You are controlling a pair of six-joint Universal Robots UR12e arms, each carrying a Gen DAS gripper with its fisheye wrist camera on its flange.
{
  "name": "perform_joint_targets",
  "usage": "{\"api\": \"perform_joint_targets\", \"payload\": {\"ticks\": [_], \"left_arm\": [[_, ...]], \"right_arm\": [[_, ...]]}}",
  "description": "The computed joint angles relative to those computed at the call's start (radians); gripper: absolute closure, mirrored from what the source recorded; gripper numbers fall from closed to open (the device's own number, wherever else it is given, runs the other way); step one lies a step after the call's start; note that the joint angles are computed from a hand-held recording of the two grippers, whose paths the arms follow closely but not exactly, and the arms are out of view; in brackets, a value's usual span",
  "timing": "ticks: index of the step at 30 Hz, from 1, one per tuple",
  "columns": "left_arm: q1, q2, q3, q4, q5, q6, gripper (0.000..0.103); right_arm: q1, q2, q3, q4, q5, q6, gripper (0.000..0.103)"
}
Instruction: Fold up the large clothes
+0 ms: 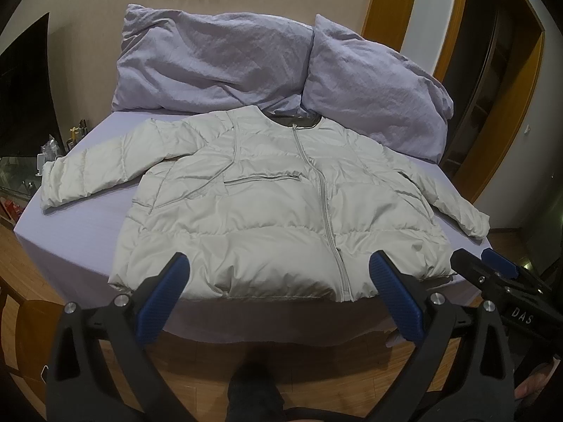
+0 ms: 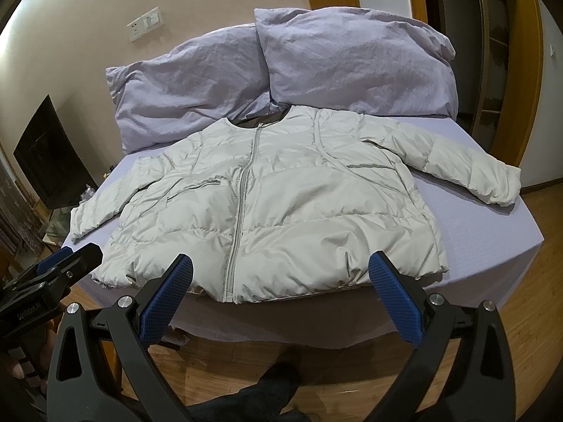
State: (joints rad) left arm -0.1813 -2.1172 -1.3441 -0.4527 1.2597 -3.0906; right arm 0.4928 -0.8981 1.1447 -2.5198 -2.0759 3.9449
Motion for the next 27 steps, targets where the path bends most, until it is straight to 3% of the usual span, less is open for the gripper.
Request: {"api": "perform_joint_targets", "payload": {"ticks": [12,17,27], "left_arm": [[-0.001,-0.038,0.045,-0.027,0.004,-0.009,0.002],[0.002,-0.065,0.089,-0.067,0.018,-0.020,0.002],[-0.006,-0.169,0.263,-0.203,0.096,-0.004,0.002]], "right_arm": [[-0.019,0.005,0.000,-0.005,0.021,0.021,0.001],[-0.048,-0.007,0.017,0.038,0.013,0.100,0.002],[-0.182,-0.084,0.130,0.189,0.039,0.390,0.005]]}}
